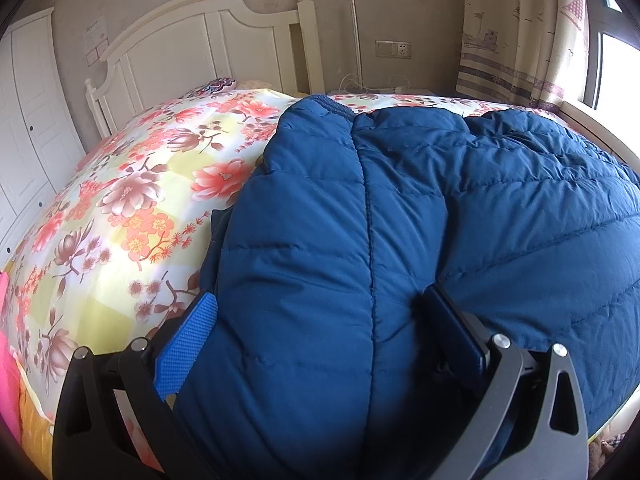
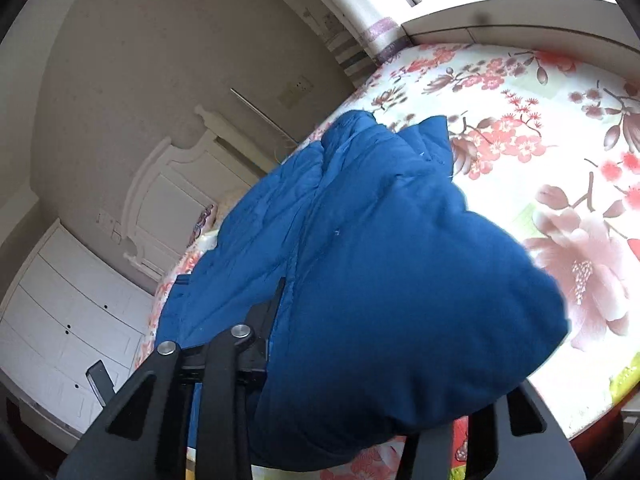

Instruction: Fold large clothes

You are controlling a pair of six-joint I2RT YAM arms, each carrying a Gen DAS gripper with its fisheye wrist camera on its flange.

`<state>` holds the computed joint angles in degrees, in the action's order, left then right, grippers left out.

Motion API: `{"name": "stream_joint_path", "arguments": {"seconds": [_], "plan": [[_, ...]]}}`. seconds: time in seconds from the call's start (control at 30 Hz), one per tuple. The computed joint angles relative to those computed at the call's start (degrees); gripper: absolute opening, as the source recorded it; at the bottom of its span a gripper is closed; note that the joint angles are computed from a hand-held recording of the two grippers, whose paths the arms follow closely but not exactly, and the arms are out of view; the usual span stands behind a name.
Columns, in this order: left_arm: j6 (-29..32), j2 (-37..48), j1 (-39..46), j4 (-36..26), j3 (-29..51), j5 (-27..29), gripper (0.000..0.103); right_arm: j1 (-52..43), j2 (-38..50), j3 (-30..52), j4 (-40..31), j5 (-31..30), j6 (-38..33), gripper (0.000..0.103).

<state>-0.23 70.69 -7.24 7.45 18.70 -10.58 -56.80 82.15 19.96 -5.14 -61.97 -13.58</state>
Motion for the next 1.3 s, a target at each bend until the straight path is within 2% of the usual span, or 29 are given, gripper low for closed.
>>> {"name": "stream_joint_path", "arguments": {"seconds": [0.07, 0.13, 0.2, 0.27, 0.43, 0.47, 0.53, 0.67, 0.77, 0.97, 1.1, 1.2, 1.23, 1.3], "plan": [[-2.98, -3.38, -3.47, -7.26, 1.64, -3.48, 0.1, -3.12, 2.03, 2.55, -5.62, -4.28, -5.09, 0.031], [-4.68, -8.54, -8.5, -14.23, 3.62, -6.63, 0.098, -5.55, 3.78, 4.68, -10.85, -6.31, -10.74, 0.031], [-5.78, -10.94, -14.47, -18.2, 7.59, -10.93, 0.098, -7.32, 5.05, 6.77, -16.05, -6.67, -16.23, 0.031], [-5.59, -7.94, -18.52, -19.12, 13.25, -13.43, 0.099, -8.1, 5.09, 6.91, -18.15, -7.02, -19.25, 0.031], [-3.75, 17.54, -20.97, -20.3, 37.74, -13.34, 0.101, -9.5, 2.59, 6.66, -22.95, -6.81, -25.88, 0.031], [-4.29, 22.51, -20.46, -21.4, 42.74, -11.27, 0.1, -10.02, 2.44, 6.83, -24.46, -6.65, -28.01, 0.031], [-5.72, 30.29, -20.32, -23.93, 50.38, -9.62, 0.1, -10.7, 1.68, 6.65, -26.15, -6.21, -31.03, 0.031], [-5.64, 44.26, -21.81, -28.06, 61.27, -11.8, 0.101, -10.28, 0.39, 6.11, -25.11, -5.61, -31.03, 0.032], [-5.63, 48.29, -21.42, -26.44, 61.83, -11.09, 0.101, -9.78, -1.8, 5.5, -25.37, -5.49, -32.27, 0.032], [-5.19, 47.58, -21.39, -21.68, 58.3, -11.9, 0.101, -9.4, -7.34, 3.89, -25.43, -5.31, -32.92, 0.032], [-5.71, 46.66, -21.28, -21.14, 57.54, -11.08, 0.101, -8.95, -12.44, 2.81, -26.0, -5.0, -32.09, 0.032], [-7.29, 39.06, -21.45, -17.06, 49.86, -12.19, 0.099, -7.99, -17.24, 2.07, -25.71, -4.25, -29.88, 0.032], [-7.23, 35.51, -21.54, -15.62, 46.53, -11.24, 0.099, -6.25, -18.84, 1.35, -22.22, -3.43, -25.64, 0.032], [-6.54, 24.81, -22.65, -12.19, 36.13, -10.3, 0.1, -5.36, -20.77, 1.15, -21.52, -2.9, -23.73, 0.032]]}}
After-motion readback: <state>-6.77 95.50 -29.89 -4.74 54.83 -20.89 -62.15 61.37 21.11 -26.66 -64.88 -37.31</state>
